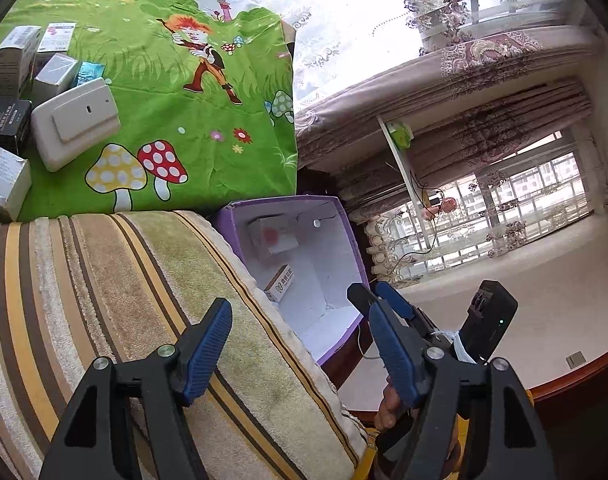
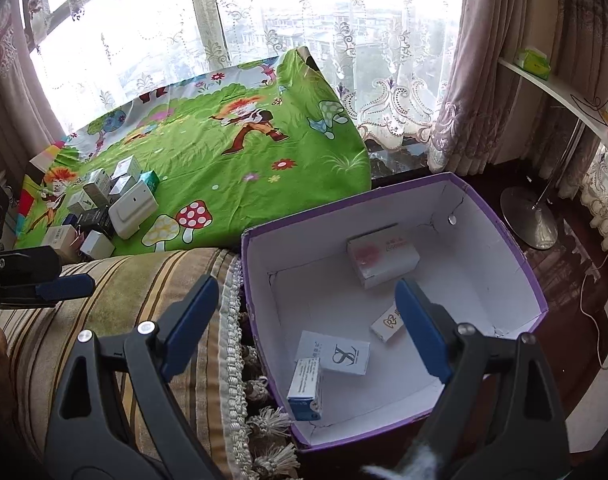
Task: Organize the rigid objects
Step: 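Move both open tools back over the remaining items on the sheet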
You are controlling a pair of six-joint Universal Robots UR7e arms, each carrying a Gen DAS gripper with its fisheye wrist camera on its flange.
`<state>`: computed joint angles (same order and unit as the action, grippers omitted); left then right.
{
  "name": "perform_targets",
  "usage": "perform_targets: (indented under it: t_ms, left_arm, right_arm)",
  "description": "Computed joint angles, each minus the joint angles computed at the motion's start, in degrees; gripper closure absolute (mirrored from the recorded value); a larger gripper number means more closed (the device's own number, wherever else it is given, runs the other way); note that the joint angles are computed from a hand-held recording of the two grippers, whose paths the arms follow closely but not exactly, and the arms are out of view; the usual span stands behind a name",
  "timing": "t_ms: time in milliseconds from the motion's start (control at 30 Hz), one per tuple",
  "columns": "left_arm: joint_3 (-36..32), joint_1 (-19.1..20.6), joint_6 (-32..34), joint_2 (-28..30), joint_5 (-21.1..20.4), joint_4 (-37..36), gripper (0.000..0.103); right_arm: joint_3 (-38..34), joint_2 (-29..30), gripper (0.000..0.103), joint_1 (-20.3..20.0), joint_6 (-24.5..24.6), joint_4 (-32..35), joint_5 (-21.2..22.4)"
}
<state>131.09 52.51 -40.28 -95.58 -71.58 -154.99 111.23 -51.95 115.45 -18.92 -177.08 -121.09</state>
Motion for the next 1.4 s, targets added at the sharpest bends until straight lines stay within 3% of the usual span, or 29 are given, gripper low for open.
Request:
perform_targets:
  t_ms: [200, 467, 633, 700, 867, 967, 1233, 1400]
  left_arm:
    - [1.19, 0.68, -2.22, -6.54, 3.81, 1.24, 0.025]
    - [2.18, 0.13, -5.98, -18.95, 15.99, 10.25, 0.019]
    - [-0.66, -1.42, -11.01, -23.88, 27.28, 27.98, 0.015]
    - [-3.01, -0.89, -12.94, -23.72, 29.72, 36.26, 0.015]
    - [-7.99, 2.35, -11.27, -20.56, 30.95, 47.33, 0.013]
    - [-10.18, 4.34, -9.78, -18.05, 30.69, 50.21, 0.005]
    - [-14.98, 9.88, -7.53, -11.46, 31.05, 55.32, 0.000]
    - [-15.69, 11.54, -5.54, -10.00, 30.75, 54.47, 0.000]
  right_arm:
    - [-0.16, 0.26, 0.011, 0.53, -0.47, 0.63, 0.12]
    - [-0.74, 1.05, 0.011, 1.09, -0.57, 2.44, 0.72]
    - [-1.45, 1.83, 0.011, 1.86, -0.84, 3.59, 0.81]
    - [-1.86, 2.16, 0.011, 2.28, -0.91, 4.25, 1.02]
    - [-3.07, 3.24, 0.011, 3.57, -1.38, 5.91, 2.16]
    - [-4.00, 4.00, 0.011, 4.44, -1.67, 7.57, 2.83]
    - [-7.27, 6.54, 0.011, 6.96, -2.72, 12.16, 5.24]
    - [-10.01, 9.20, 0.011, 8.79, -3.88, 15.09, 6.14]
